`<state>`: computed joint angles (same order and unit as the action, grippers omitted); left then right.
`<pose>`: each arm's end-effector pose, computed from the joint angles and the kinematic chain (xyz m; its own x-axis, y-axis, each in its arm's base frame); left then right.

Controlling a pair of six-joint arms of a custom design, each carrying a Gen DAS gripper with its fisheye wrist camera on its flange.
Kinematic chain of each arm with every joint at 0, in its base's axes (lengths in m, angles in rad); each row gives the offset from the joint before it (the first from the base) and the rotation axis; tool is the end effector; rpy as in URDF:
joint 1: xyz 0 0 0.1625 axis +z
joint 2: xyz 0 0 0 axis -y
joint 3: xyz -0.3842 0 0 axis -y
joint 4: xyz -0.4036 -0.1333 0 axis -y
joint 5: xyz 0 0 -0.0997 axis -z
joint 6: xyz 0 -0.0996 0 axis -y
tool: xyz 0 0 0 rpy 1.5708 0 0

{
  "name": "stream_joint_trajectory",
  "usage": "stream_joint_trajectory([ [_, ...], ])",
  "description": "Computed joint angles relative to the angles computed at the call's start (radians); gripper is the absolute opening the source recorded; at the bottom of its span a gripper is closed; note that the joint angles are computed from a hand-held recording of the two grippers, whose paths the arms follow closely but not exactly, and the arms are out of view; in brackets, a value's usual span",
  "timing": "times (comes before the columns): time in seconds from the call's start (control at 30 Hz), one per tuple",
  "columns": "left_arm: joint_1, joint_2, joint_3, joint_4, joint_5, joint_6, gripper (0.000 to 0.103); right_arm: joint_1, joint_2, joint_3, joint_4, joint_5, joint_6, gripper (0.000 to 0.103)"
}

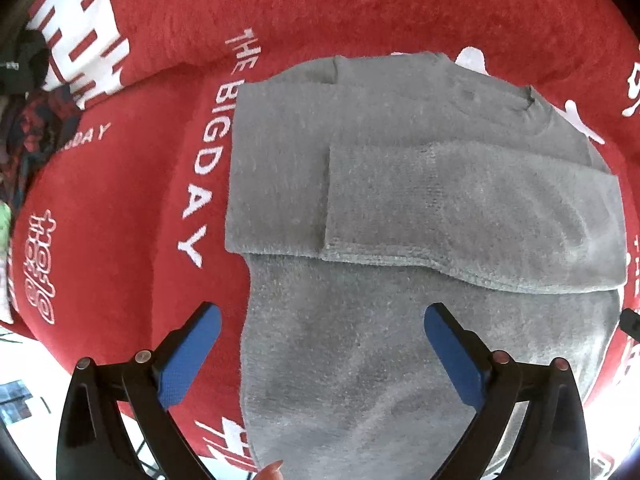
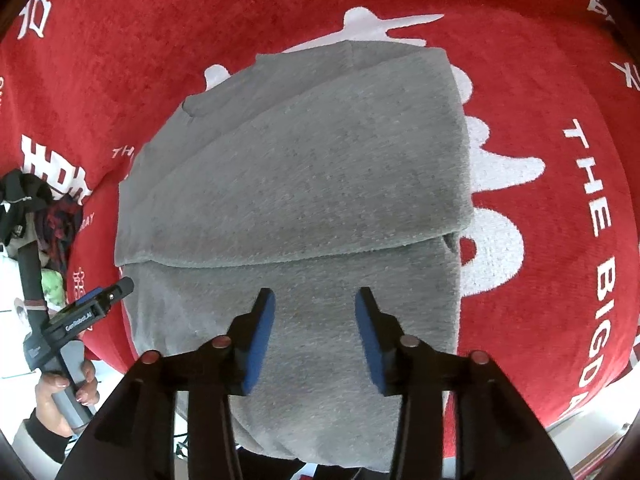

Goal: Fold small clothes
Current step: 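Move both tools toward the hem of the sweatshirt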

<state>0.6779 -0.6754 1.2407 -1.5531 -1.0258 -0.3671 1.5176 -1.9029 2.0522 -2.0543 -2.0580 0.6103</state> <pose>-0.4113 -0.5686 0.0605 -0.5265 0.6008 -0.6015 0.4942 0.7920 0.3585 0.0654 -0.4009 0.4152 -0.6876 0.7048 0.1744 0.5422 0.6582 -0.5223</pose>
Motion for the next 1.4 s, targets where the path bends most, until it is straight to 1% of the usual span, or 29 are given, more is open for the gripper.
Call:
stream_joint_trajectory([
  [0.03,-0.003,0.002,-0.003,0.005,0.003,-0.003,0.102,0.004,0.002,0.000,-0.005,-0.006,-0.011,0.074],
  [0.07,-0.006,0.004,-0.006,0.012,0.005,-0.008,0.102,0.012,0.005,-0.001,-0.010,-0.020,-0.024,0.080],
  [0.1,-0.010,0.004,-0.007,0.016,0.005,-0.011,0.102,0.018,0.007,0.000,-0.016,-0.029,-0.040,0.081],
  [0.17,-0.020,-0.001,-0.002,0.026,0.012,-0.027,0.102,0.023,0.007,-0.002,-0.017,-0.026,-0.072,0.081],
  [0.23,-0.022,-0.006,0.001,0.030,0.005,-0.051,0.102,0.018,0.000,-0.002,-0.015,-0.006,-0.089,0.081],
  [0.33,-0.026,-0.006,0.004,0.037,-0.004,-0.082,0.102,0.004,-0.020,0.005,-0.019,0.031,-0.101,0.082],
  [0.47,-0.042,-0.018,0.021,0.061,-0.018,-0.100,0.102,-0.028,-0.061,0.021,-0.022,0.103,-0.130,0.083],
  [0.57,-0.053,-0.042,0.054,0.046,-0.025,-0.117,0.102,-0.052,-0.085,0.028,-0.011,0.161,-0.162,0.088],
  [0.6,-0.057,-0.048,0.064,0.044,-0.026,-0.124,0.102,-0.062,-0.091,0.033,-0.008,0.184,-0.172,0.094],
  [0.67,-0.059,-0.060,0.084,0.039,-0.036,-0.135,0.102,-0.081,-0.106,0.043,-0.003,0.227,-0.189,0.094],
  [0.7,-0.060,-0.068,0.095,0.038,-0.042,-0.145,0.102,-0.086,-0.109,0.046,0.003,0.234,-0.193,0.094],
  [0.83,-0.061,-0.103,0.140,0.038,-0.054,-0.170,0.102,-0.097,-0.115,0.061,0.022,0.251,-0.189,0.094],
  [1.0,-0.059,-0.157,0.203,0.021,-0.050,-0.157,0.102,-0.099,-0.140,0.100,0.010,0.281,-0.156,0.094],
  [1.07,-0.055,-0.181,0.233,0.006,-0.054,-0.150,0.102,-0.088,-0.152,0.123,-0.004,0.271,-0.134,0.094],
  [1.2,-0.039,-0.249,0.314,-0.036,-0.088,-0.120,0.102,-0.063,-0.177,0.164,-0.018,0.244,-0.104,0.094],
  [1.3,-0.031,-0.321,0.392,-0.061,-0.098,-0.096,0.102,-0.026,-0.188,0.192,-0.020,0.208,-0.070,0.094],
  [1.4,-0.016,-0.386,0.458,-0.059,-0.115,-0.092,0.102,0.001,-0.214,0.233,-0.017,0.191,-0.033,0.094],
])
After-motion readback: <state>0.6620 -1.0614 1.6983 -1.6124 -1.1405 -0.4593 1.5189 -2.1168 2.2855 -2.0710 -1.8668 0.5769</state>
